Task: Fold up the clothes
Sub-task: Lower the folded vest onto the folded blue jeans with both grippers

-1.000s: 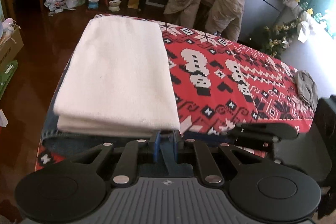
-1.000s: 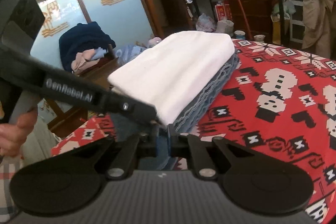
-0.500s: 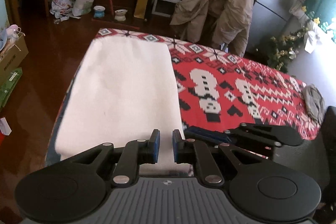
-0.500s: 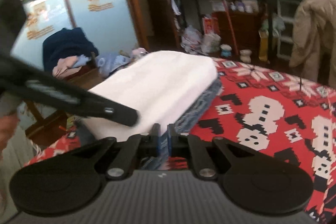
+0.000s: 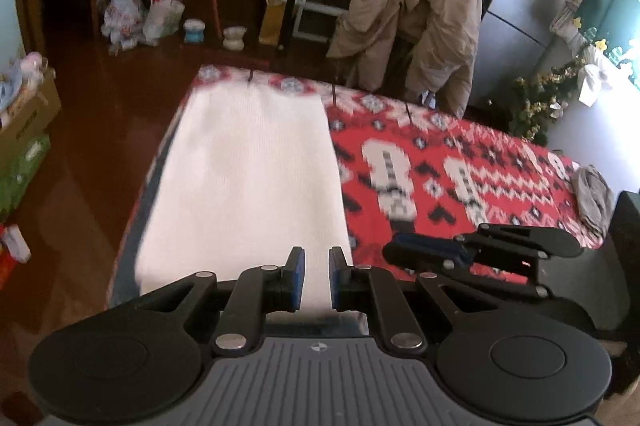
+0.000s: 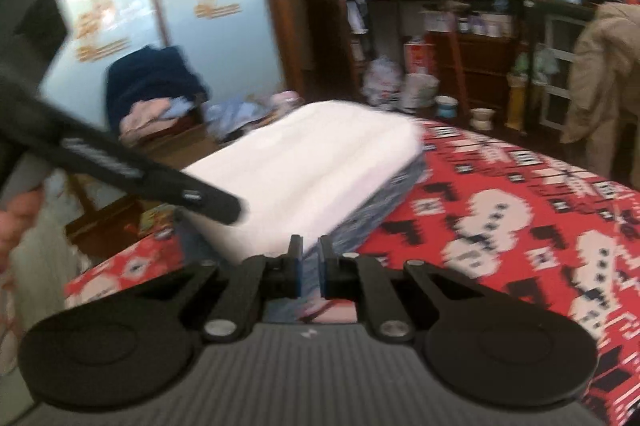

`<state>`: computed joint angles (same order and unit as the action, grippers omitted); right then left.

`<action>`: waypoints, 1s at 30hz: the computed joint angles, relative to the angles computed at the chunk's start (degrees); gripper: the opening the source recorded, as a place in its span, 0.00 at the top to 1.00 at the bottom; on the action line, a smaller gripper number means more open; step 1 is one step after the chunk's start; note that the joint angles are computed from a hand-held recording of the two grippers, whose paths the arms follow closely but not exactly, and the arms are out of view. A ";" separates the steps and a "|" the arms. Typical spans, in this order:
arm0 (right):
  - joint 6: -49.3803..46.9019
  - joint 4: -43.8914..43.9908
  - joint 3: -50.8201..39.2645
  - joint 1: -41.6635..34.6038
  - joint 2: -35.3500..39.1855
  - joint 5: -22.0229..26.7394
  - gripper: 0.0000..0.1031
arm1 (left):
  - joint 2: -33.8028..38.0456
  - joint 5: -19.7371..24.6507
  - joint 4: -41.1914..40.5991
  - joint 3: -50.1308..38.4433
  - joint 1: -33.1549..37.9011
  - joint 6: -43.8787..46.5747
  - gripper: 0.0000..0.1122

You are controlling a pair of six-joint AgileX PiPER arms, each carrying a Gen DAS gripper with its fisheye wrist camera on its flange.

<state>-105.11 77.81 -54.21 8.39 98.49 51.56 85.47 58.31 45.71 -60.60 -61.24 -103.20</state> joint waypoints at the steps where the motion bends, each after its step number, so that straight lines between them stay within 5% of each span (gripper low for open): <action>1: 1.30 0.62 -2.49 0.60 1.93 -1.24 0.92 | 0.54 -1.33 0.35 -0.68 2.38 2.27 0.90; 7: 7.19 3.85 -18.76 5.70 14.81 -8.98 0.92 | 6.61 -9.93 -0.47 -6.14 16.35 13.75 0.90; 14: 11.56 4.65 -30.16 11.05 23.77 -15.16 0.92 | 12.18 -12.51 -1.86 -10.49 21.10 17.78 0.90; 21: 1.55 10.70 -20.31 11.12 18.73 -14.77 0.93 | 9.06 -12.92 0.54 -5.24 16.22 9.82 0.90; 30: -7.72 11.66 -0.26 9.29 3.31 -10.89 0.93 | 2.99 -5.68 2.20 1.98 1.68 -5.38 0.90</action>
<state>-112.83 89.46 -54.46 17.68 101.81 40.67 88.46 52.63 47.91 -58.62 -59.56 -108.59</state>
